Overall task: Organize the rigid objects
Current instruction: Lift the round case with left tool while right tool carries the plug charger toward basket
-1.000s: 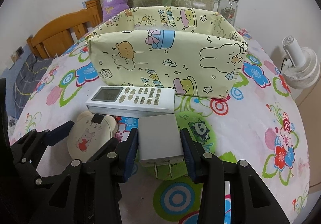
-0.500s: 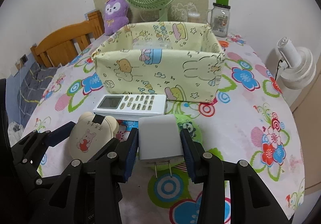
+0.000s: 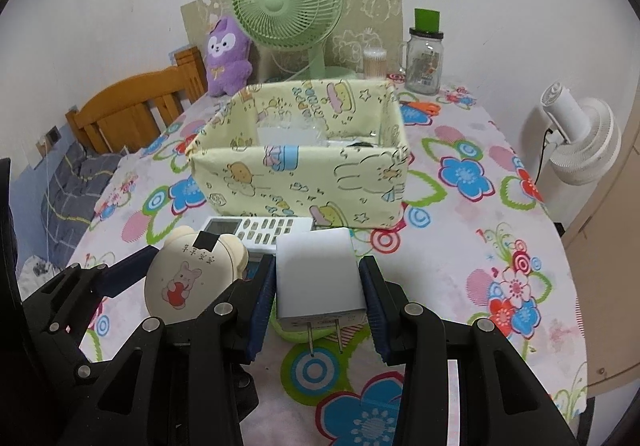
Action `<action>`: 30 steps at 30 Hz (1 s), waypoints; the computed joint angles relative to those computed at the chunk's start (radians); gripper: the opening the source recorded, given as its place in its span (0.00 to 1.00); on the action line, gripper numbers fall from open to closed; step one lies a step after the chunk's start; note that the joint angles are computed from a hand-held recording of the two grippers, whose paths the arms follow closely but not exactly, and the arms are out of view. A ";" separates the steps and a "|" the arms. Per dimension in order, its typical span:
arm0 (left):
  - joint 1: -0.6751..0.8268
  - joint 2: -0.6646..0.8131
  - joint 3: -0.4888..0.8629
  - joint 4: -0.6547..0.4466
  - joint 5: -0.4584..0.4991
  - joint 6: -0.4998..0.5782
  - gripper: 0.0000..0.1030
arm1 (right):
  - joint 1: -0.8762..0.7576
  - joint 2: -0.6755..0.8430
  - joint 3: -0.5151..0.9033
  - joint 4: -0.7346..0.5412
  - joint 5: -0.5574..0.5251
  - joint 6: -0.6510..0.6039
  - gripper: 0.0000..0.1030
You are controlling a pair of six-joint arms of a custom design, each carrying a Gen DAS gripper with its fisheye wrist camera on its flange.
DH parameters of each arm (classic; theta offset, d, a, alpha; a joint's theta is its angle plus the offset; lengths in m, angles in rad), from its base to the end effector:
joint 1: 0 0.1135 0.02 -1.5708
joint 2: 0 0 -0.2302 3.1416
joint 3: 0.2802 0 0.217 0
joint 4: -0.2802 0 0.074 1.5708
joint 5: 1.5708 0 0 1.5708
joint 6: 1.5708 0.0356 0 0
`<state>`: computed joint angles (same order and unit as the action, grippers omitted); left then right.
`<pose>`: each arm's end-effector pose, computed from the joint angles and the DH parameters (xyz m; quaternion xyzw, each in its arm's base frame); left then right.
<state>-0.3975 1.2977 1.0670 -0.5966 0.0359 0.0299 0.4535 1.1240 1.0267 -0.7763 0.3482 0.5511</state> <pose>0.2289 -0.0975 0.2652 0.2039 0.9090 -0.0828 0.3540 0.1877 0.0780 0.2782 0.1043 0.9217 0.0193 0.3732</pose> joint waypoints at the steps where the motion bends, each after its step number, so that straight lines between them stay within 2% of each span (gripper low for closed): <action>1: -0.007 -0.002 0.010 -0.007 -0.005 -0.004 0.74 | -0.003 -0.005 0.005 -0.006 0.000 -0.003 0.44; 17: -0.057 0.025 0.179 -0.095 -0.058 -0.025 0.74 | -0.074 -0.029 0.122 -0.065 -0.038 -0.069 0.44; 30: -0.062 0.124 0.301 -0.106 -0.046 -0.020 0.74 | -0.156 0.031 0.207 -0.064 -0.075 -0.133 0.44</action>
<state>-0.4598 1.4215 1.3678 -0.7029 -0.0098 0.0102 0.2971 1.1548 1.2333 -0.8403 0.2732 0.4185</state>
